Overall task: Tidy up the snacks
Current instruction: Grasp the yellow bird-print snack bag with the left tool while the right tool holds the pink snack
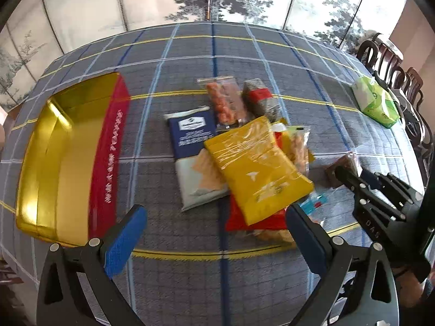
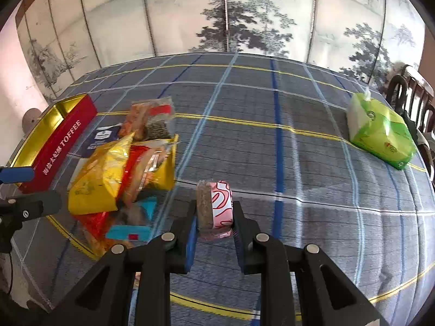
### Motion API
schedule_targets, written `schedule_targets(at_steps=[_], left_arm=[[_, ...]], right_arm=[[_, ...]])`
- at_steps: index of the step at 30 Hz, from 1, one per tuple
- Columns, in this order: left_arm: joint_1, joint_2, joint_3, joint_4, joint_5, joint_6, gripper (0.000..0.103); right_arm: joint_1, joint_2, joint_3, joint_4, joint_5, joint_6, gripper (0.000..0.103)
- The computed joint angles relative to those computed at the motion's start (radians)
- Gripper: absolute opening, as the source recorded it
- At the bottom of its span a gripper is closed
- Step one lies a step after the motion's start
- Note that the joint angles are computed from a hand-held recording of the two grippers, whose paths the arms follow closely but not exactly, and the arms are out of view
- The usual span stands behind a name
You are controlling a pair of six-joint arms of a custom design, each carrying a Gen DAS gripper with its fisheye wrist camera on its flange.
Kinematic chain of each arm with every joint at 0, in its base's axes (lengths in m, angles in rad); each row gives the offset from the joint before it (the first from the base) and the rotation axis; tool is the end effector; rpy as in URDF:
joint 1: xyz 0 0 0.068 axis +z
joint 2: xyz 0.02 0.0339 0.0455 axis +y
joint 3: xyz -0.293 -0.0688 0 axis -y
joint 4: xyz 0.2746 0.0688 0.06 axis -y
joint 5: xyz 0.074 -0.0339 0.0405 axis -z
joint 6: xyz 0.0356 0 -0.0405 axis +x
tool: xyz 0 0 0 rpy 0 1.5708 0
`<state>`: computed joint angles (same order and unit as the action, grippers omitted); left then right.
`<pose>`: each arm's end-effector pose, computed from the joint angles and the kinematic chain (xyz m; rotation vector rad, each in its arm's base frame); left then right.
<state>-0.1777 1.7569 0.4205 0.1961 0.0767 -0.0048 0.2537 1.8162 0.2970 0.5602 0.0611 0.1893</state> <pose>0.2378 -0.0455 0.0488 0.2572 2.7034 -0.1579 0.2214 0.0552 0.0369 -0.0570 2.5295 0.1001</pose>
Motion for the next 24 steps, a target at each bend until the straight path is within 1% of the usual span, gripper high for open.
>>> schedule_targets(at_steps=[5, 12, 14, 21, 23, 24], left_arm=[[-0.029, 0.021, 0.067, -0.058, 0.025, -0.049, 0.1], [-0.054, 0.097, 0.154, -0.09, 0.017, -0.126, 0.1], [-0.053, 0.119, 0.172, -0.096, 0.03, -0.137, 0.1], [-0.075, 0.201, 0.225, -0.098, -0.007, -0.156, 0.1], [-0.068, 0.217, 0.228, -0.089, 0.007, -0.145, 0.091], [-0.062, 0.225, 0.231, -0.092, 0.017, -0.135, 0.084]], right_arm=[[-0.034, -0.002, -0.015, 0.017, -0.024, -0.001, 0.023], [-0.063, 0.005, -0.024, 0.037, -0.056, 0.004, 0.023], [-0.068, 0.007, -0.025, 0.042, -0.061, 0.002, 0.023], [-0.078, 0.018, -0.032, 0.063, -0.072, 0.003, 0.023], [-0.08, 0.019, -0.032, 0.064, -0.074, 0.004, 0.023], [-0.08, 0.02, -0.033, 0.066, -0.074, 0.005, 0.023]])
